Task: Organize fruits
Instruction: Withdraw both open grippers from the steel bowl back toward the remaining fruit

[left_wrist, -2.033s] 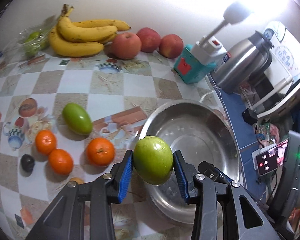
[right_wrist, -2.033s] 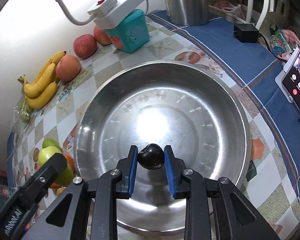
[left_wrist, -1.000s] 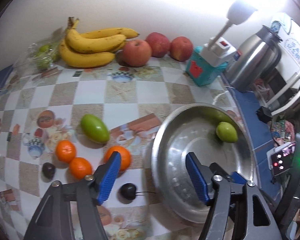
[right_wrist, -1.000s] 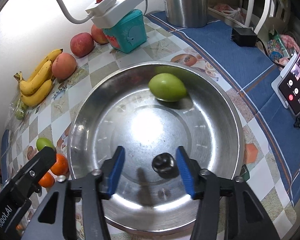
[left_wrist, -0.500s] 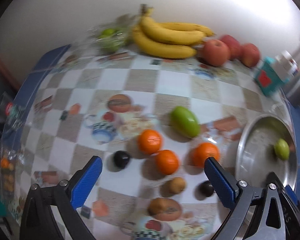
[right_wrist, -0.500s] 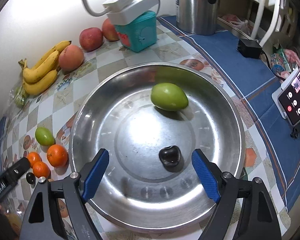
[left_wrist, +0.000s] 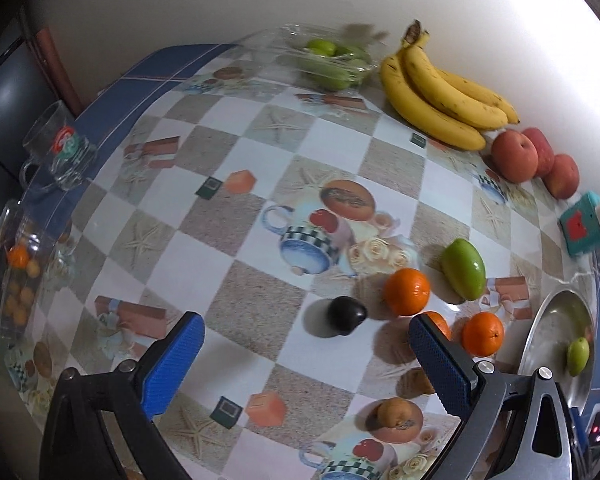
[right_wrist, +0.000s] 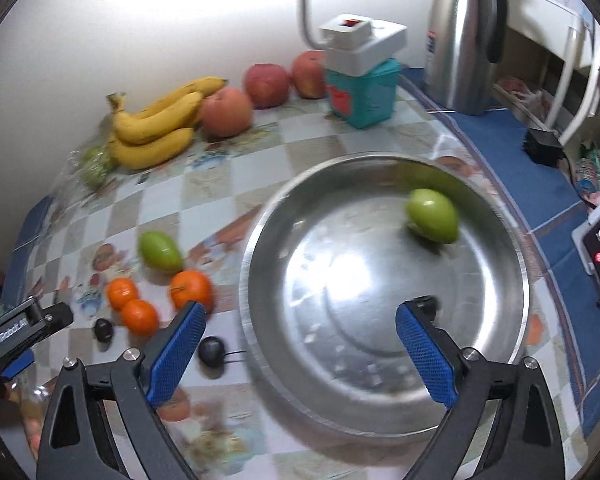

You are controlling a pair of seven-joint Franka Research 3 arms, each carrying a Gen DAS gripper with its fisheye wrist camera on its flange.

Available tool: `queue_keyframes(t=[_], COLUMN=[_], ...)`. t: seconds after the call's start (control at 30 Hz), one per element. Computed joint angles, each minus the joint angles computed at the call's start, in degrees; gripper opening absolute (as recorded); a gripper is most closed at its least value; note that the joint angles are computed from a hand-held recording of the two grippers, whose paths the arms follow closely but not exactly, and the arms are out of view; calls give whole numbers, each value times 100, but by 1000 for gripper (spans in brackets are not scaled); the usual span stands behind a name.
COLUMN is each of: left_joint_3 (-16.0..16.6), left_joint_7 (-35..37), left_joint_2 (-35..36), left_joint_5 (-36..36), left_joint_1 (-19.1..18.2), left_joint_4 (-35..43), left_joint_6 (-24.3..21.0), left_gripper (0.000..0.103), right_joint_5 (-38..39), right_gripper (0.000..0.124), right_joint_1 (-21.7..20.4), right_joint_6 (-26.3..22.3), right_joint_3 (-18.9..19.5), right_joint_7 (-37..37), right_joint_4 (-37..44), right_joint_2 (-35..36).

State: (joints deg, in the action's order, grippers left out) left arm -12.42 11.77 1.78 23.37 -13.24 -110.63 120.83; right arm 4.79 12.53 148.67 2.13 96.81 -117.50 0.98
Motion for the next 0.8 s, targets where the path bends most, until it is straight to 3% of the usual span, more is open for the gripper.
queue_keyframes(t=[0.13, 0.4, 0.8], left_joint_3=[10, -19, -16], left_joint_7=[-76, -387, 242], left_joint_2=[-185, -518, -293], left_joint_5=[-104, -421, -1078], left_joint_1=[27, 69, 50], left_joint_4=[-232, -662, -634], left_joint_6=[46, 157, 526], left_gripper=[103, 103, 103], right_joint_5=[751, 951, 754], right_gripper=[96, 96, 96], right_joint_1=[91, 258, 268], right_joint_6=[-146, -528, -1379], right_joint_3=[97, 176, 150], right_joint_7=[-593, -806, -212], right_joint_4=[-26, -98, 31], right_joint_2=[-59, -191, -73])
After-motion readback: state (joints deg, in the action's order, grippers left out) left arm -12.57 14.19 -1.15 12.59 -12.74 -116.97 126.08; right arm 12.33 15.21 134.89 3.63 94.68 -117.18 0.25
